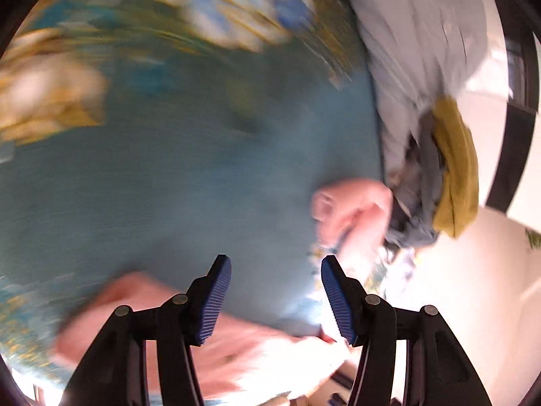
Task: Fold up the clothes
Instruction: 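Stretch the pants flat on the blanket and open both grippers, then grasp the pants legs with the left gripper and straighten them side by side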
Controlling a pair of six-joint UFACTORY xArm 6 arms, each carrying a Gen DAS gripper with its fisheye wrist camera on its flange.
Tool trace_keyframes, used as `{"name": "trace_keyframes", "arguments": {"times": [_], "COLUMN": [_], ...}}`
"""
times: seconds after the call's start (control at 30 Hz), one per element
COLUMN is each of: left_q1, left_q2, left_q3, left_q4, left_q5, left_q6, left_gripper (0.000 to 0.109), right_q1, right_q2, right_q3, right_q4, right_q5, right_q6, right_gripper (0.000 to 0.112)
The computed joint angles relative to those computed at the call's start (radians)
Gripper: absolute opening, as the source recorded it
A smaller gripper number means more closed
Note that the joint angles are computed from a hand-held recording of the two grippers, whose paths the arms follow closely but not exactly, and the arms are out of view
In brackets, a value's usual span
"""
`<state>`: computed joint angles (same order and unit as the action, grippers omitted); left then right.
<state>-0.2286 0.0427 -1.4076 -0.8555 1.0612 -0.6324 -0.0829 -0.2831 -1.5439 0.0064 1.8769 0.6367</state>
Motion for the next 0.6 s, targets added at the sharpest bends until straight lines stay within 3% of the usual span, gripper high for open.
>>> {"name": "trace_keyframes", "arguments": {"times": [0.17,0.3,0.47,0.5,0.53,0.6], "left_q1": [-0.086,-0.135,-0.161,-0.165,-0.169,-0.169], "left_q2": [0.325,0.522,0.593,0.604,0.615,0.619], "left_q3": [-0.352,-0.590,-0.672,-0.686,-0.699,-0.712], "left_q4": [-0.003,0.031,0.071,0.079,0.087,0.127], "left_q5": [0.074,0.125,0.098,0.092,0.087,0.088], "left_q6": [0.044,-0.007,-0.086,-0.101,-0.115,-0.142], "left_gripper": [0.060,0.060,0.055,0.046,0.024,0.006], "right_q1": [-0.062,-0.061,-0.036,-0.035,-0.034,-0.035], "right_q2": [-0.027,-0.053,-0.076,-0.080,-0.085,-0.092], "right_q3": [0.004,0.023,0.051,0.057,0.063,0.074], "right_q4": [-0.045,-0.059,-0.055,-0.051,-0.047,-0.040], "right_q5": [0.064,0.082,0.086,0.085,0.084,0.081], "right_q6": [0.025,0.024,0.005,0.002,-0.001,-0.005], "right_gripper": [0.074,0.074,0.074,0.074,0.074,0.074]}}
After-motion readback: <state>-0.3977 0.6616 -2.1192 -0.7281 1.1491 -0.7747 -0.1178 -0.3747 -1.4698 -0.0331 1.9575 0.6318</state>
